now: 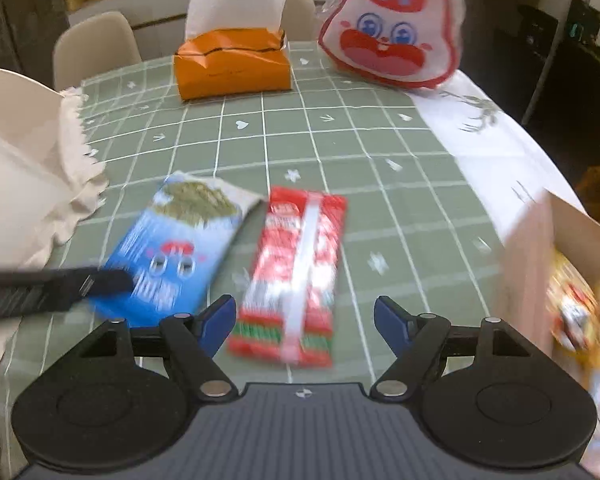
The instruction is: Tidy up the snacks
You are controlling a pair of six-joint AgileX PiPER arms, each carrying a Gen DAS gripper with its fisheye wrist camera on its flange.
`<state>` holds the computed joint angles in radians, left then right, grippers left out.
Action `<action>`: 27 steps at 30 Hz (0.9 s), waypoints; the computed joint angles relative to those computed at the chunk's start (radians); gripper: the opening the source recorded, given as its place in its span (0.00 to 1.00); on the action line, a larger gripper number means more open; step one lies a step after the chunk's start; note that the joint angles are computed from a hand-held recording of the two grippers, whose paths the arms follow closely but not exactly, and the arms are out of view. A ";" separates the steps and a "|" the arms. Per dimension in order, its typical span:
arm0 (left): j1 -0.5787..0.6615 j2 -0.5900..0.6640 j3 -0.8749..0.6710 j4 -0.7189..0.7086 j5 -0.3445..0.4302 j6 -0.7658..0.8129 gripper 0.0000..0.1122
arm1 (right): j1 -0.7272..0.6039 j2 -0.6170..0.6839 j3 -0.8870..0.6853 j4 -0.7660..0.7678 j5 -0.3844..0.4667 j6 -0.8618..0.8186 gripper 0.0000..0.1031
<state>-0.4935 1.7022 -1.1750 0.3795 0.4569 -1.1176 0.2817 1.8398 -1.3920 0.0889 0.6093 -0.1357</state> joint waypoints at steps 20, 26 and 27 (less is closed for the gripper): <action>-0.200 0.029 -0.037 -0.162 0.003 0.133 0.32 | -0.387 -0.395 0.303 0.379 0.240 -0.467 0.43; -0.296 0.096 -0.094 -0.390 0.006 0.395 0.32 | -0.679 -0.563 0.498 0.482 0.331 -0.761 0.43; -0.308 0.105 -0.105 -0.406 0.011 0.419 0.32 | -0.708 -0.584 0.526 0.492 0.329 -0.788 0.43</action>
<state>-0.8018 1.8074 -1.2797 -0.0263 0.4677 -0.6986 -0.4259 1.2556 -0.8657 0.5805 0.9385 -0.9237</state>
